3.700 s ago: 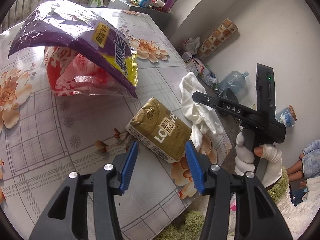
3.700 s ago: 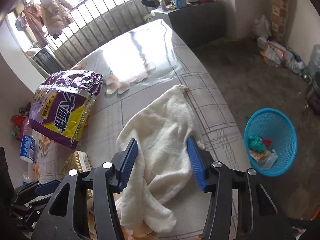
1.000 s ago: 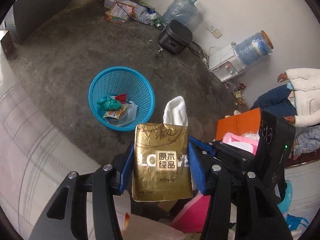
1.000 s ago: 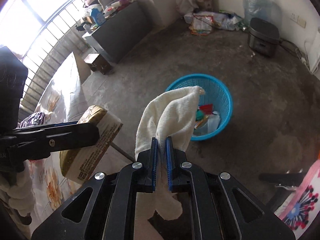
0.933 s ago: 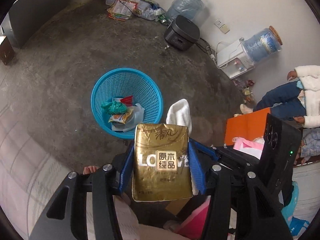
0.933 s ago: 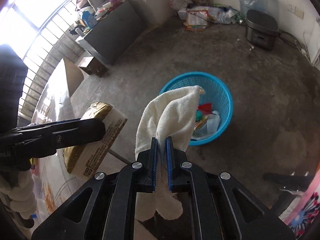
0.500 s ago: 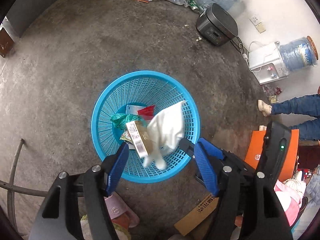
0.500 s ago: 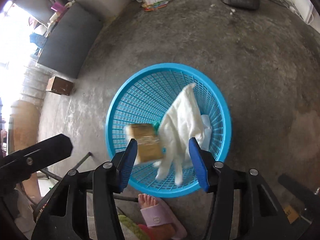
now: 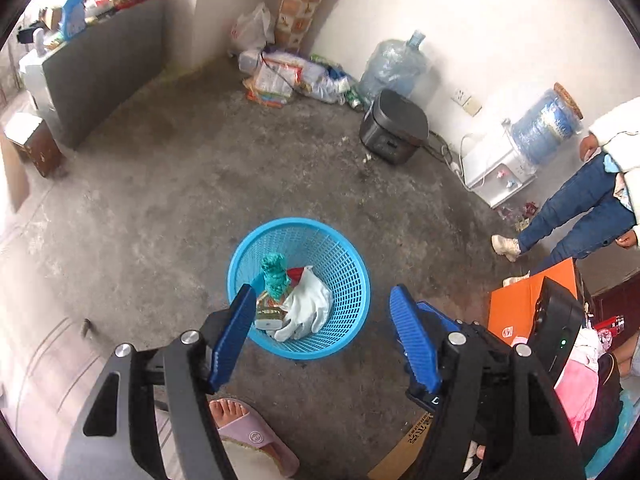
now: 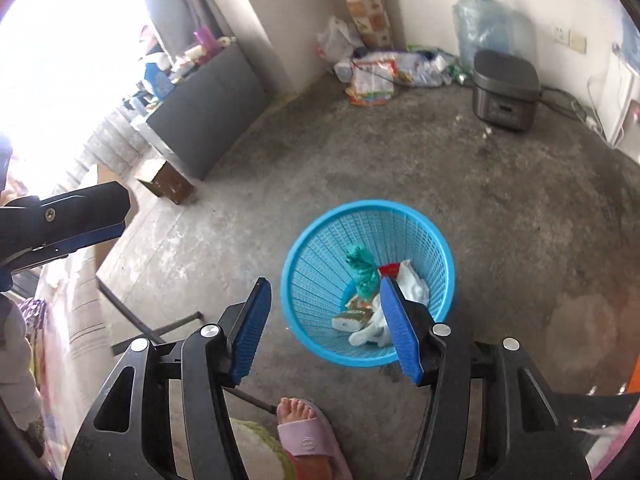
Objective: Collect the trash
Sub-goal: 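Carry both items over the wastebasket and open both tools to drop them, then move both tools back to the table and grasp the Pepsi bottle with the right tool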
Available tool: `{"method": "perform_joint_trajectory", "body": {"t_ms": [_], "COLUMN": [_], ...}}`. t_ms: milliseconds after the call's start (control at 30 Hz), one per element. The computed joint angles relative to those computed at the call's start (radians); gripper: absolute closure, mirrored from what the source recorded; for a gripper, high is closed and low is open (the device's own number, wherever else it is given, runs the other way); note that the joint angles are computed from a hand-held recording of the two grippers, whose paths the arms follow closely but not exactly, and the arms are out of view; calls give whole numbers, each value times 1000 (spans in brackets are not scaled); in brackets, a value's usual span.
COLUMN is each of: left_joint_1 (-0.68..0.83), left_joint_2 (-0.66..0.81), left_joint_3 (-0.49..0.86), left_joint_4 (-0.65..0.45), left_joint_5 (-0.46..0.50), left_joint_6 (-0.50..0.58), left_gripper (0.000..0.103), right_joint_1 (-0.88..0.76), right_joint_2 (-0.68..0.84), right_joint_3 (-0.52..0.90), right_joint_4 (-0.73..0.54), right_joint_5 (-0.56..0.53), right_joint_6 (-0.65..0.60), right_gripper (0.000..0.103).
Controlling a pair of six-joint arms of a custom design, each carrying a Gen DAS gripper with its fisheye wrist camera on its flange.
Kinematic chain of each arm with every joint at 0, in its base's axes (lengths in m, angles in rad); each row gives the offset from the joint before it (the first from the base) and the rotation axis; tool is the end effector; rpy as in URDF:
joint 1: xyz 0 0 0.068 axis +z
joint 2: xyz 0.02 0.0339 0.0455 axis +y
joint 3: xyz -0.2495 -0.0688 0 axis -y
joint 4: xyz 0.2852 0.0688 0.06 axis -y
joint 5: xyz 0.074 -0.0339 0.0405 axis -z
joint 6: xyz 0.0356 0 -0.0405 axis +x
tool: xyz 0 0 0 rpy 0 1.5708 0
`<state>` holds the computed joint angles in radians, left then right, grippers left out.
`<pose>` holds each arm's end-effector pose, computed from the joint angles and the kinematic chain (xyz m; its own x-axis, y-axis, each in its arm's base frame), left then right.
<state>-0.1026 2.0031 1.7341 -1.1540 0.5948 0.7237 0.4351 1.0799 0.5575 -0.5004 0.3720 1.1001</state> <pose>0.4264 -0.0640 0.2197 -0.6268 0.6159 -0.4773 0.7766 0.5440 -0.3178 0.2188 0.0874 0.1518 -0.5480 0.6609 -0.5128 0.5897 0.7400 0.3236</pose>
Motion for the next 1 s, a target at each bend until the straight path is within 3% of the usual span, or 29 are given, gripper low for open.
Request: {"method": "perform_joint_trajectory", "body": {"t_ms": [200, 333, 433, 533, 633, 800, 867, 1000], "left_joint_1": [363, 622, 781, 925, 1036, 1169, 1200, 1227], "left_joint_2": [-175, -167, -88, -29, 56, 150, 231, 393], "left_joint_3": [-26, 17, 93, 135, 213, 284, 389, 610], "left_joint_4": [-156, -208, -238, -163, -94, 110, 129, 109], "left_joint_5": [168, 214, 196, 183, 162, 140, 130, 104], "left_joint_6": [261, 404, 454, 443, 396, 276, 217, 140], "left_gripper": [35, 34, 34, 34, 34, 34, 34, 34], "right_joint_1": [257, 387, 455, 514, 554, 617, 633, 631], "right_joint_2": [33, 179, 314, 504, 678, 984, 1105, 1250], "right_joint_3": [221, 390, 508, 681, 849, 1211, 1382, 1591], "right_joint_4": [-120, -87, -7, 18, 61, 3, -62, -120], "right_joint_5": [175, 250, 240, 211, 115, -21, -77, -192], "right_joint_6": [-25, -125, -226, -335, -430, -523, -532, -538], "right_gripper": [46, 46, 44, 44, 44, 44, 44, 44]}}
